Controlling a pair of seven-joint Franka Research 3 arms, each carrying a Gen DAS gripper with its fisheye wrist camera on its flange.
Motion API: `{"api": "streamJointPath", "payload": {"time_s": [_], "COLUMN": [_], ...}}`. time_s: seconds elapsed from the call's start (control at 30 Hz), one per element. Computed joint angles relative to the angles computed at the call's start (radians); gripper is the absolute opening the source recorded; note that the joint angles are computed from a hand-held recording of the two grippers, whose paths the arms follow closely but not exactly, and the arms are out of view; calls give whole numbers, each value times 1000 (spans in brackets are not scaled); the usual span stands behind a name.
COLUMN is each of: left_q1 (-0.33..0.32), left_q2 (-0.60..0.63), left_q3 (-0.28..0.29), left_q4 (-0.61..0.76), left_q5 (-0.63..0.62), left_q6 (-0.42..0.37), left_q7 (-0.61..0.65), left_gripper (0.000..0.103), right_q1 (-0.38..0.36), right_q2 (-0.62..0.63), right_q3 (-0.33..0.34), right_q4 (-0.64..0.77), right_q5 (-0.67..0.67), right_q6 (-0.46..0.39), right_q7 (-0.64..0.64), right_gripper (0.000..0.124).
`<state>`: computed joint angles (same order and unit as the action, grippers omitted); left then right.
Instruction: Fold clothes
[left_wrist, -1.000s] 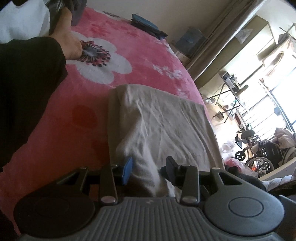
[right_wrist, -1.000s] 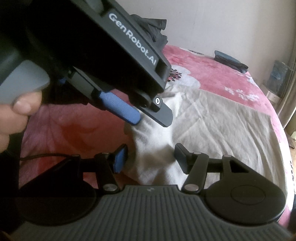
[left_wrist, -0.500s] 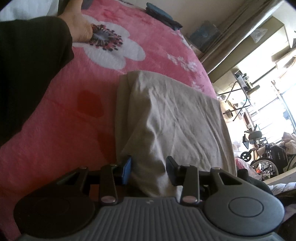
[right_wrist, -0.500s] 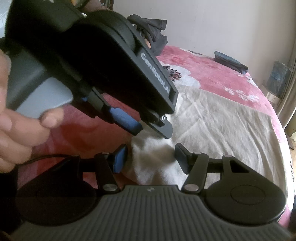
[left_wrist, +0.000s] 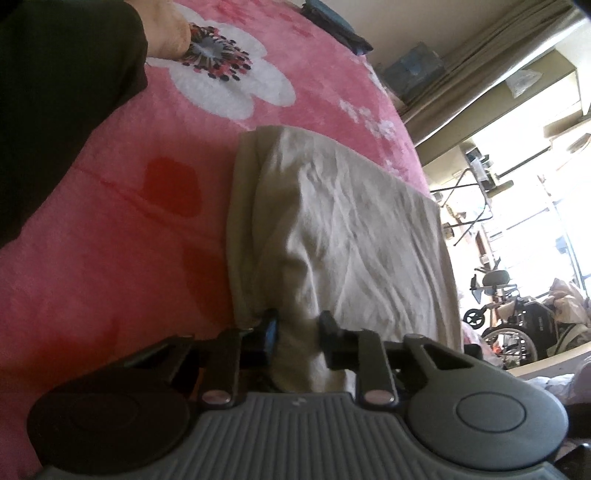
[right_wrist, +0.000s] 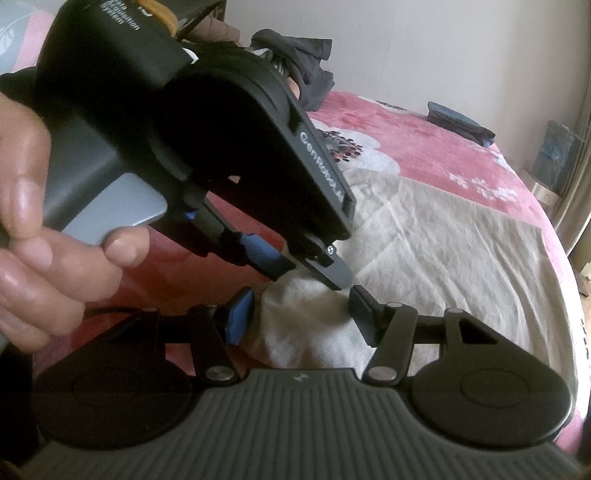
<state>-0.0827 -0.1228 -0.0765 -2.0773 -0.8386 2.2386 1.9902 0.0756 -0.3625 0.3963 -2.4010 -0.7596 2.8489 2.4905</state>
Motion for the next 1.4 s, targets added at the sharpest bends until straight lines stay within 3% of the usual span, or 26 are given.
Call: {"api": "streamJointPath", "payload": {"time_s": [0.13,0.3,0.43,0.5,0.6,0.67,0.77,0.87,0.93,1.03,1.07,1.1,1.23,1.3,1.4], "left_q1": [6,37,51,46,32,36,52,59,55,42,43,41,71,73,66], "left_q2": [-5,23,46,34,10,12,46,68,60,39,39,45,80,86,73], "left_q3": [17,42,12,-2,-9,22,23,3,-9,-17,-4,23,11,-1,-17], "left_q4": [2,13,37,29,13,6,19,30,28,15,12,9,15,20,18], "left_q5": [-68,-225,-175,-153,-137,-268,-286,-223,-207,-191,-252,-337,-362,-332,-309], "left_q6": [-34,-136,-131,-102,-64,-113,-144,-125,-100,-69,-93,-135,-164,-147,-109], "left_q7": [31,35,-22,5,61,101,31,-25,9,60,82,96,36,5,49], "left_gripper": [17,17,29,29,18,16,20,28,32,21,18,18,23,24,30], "right_q1": [-12,-40,-36,-38,-45,-63,-107,-54,-49,-25,-15,-5,25,50,40], "right_q2": [-7,-22,-12,-11,-14,-23,-38,-13,-9,-16,-21,-33,-123,-175,-254], "right_q3": [8,28,18,19,23,36,68,25,20,3,-4,-14,-64,-89,-76], "right_q4": [-5,-15,-14,-14,-17,-19,-20,-17,-16,-20,-23,-30,-85,-111,-141], "right_q5": [-19,-50,-28,-28,-33,-53,-109,-34,-30,0,16,33,122,185,249], "right_q6": [12,30,32,33,36,43,62,35,30,10,1,-7,9,-14,-83], "right_q7": [22,60,51,51,56,80,139,77,69,42,29,14,-70,-129,-153], "right_gripper": [56,58,58,58,58,60,65,65,65,65,65,66,73,73,74]}}
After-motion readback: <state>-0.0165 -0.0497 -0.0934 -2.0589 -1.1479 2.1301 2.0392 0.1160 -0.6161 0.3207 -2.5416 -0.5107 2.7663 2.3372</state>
